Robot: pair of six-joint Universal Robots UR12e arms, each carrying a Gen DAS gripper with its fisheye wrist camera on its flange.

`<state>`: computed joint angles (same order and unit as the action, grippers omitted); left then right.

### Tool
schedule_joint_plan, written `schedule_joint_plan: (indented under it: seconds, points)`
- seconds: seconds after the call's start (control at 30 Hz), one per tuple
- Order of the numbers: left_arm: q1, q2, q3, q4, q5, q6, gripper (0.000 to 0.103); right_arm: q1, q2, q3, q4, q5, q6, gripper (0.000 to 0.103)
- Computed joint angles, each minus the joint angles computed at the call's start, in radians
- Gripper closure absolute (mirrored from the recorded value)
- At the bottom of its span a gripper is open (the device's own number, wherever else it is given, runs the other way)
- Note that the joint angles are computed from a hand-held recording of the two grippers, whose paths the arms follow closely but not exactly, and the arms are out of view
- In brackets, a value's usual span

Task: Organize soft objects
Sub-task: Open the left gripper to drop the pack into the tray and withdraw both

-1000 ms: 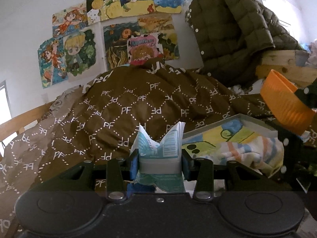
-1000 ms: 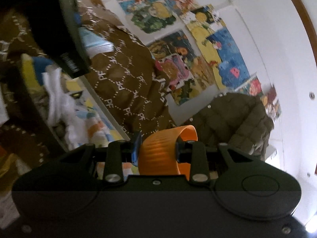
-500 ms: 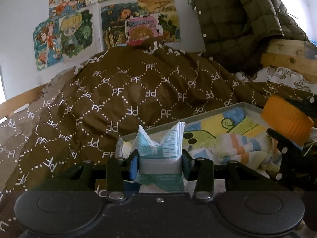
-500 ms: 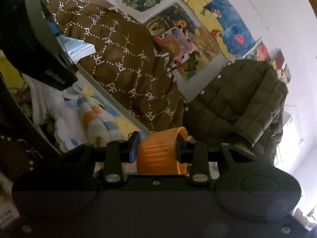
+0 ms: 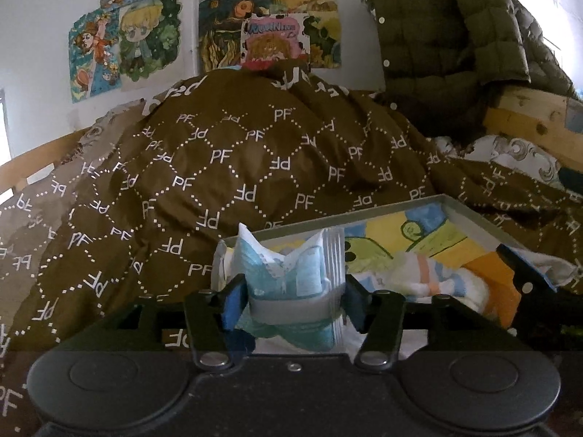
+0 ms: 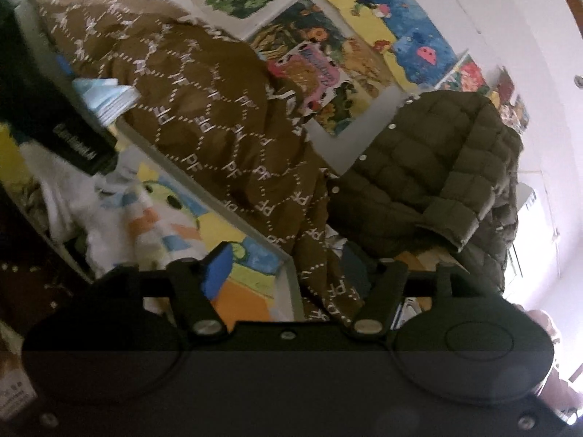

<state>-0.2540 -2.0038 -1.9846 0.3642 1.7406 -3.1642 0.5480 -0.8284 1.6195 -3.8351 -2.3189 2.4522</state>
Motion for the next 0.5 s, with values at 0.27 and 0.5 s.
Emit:
schedule_joint_plan:
  seconds: [0.27, 0.5]
  points:
    - [-0.006, 0.069, -0.037, 0.011, -0.004, -0.042, 0.031, -0.001, -0.055, 0.025, 0.001, -0.007, 0.109, 0.022]
    - [-0.014, 0.145, -0.092, 0.086, 0.006, -0.105, 0.018, 0.003, -0.108, 0.061, -0.066, -0.01, 0.142, 0.011]
